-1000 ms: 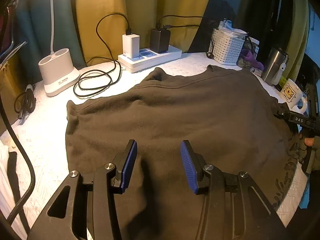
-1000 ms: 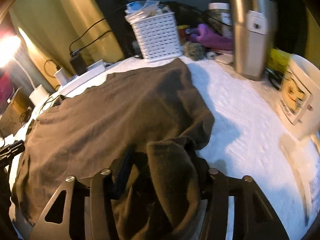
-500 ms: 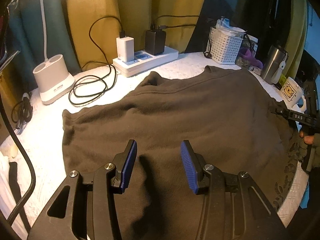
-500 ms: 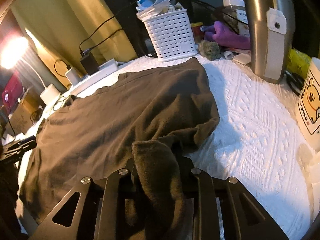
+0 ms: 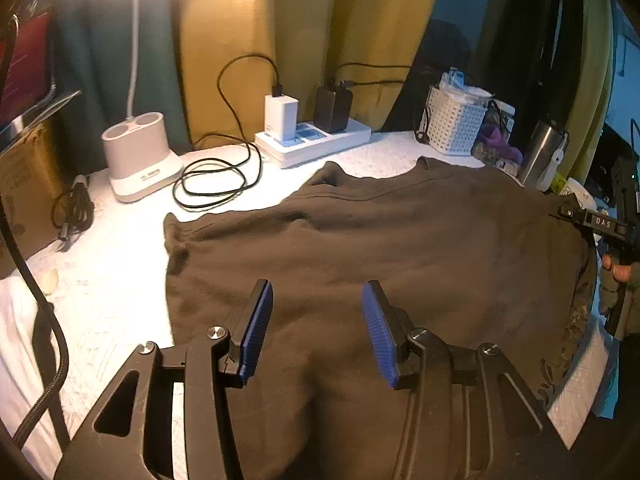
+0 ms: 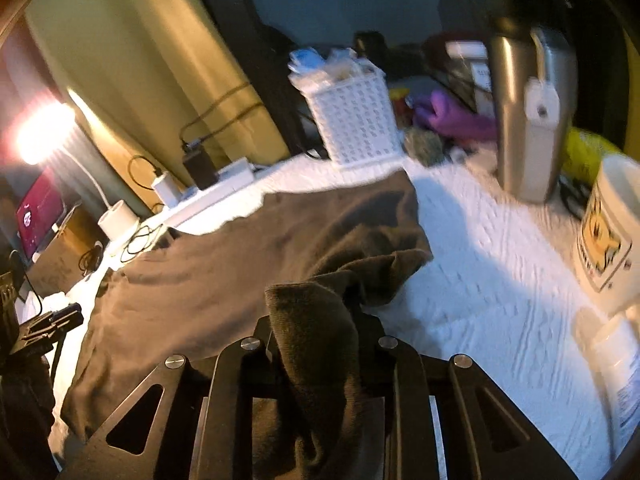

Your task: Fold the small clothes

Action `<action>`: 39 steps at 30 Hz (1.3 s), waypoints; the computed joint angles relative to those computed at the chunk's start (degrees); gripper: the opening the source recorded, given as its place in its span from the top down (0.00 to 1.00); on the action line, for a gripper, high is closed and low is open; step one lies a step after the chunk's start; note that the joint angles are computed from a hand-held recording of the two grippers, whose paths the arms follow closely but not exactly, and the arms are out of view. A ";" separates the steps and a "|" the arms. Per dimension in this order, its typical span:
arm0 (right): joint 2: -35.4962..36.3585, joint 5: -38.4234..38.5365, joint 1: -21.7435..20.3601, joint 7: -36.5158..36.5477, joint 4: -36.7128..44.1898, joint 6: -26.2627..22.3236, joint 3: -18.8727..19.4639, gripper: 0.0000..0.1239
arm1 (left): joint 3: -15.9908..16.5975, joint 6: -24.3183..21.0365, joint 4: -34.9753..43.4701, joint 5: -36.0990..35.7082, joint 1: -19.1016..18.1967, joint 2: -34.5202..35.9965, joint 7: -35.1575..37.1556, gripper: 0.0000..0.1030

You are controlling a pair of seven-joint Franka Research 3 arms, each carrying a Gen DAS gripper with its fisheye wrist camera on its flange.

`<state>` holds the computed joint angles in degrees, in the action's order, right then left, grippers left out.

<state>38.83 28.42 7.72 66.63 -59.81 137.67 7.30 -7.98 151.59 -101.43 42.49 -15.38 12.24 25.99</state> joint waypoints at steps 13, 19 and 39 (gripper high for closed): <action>-1.85 -1.18 5.84 -5.32 2.44 -0.90 2.44 0.84 | 0.10 8.09 -9.23 10.56 2.76 -8.05 -13.03 0.54; -2.08 -0.82 9.07 -8.26 2.71 -2.77 3.68 0.84 | -1.05 9.72 -13.38 12.80 4.97 -11.66 -15.83 0.54; -4.86 0.51 17.04 -15.26 -6.08 -12.13 5.67 0.84 | -5.03 10.32 -23.92 12.31 9.91 -19.62 -19.76 0.54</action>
<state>33.97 28.94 24.76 51.37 -65.89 125.54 12.97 -13.00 161.91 -125.35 54.80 -5.47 -7.38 6.23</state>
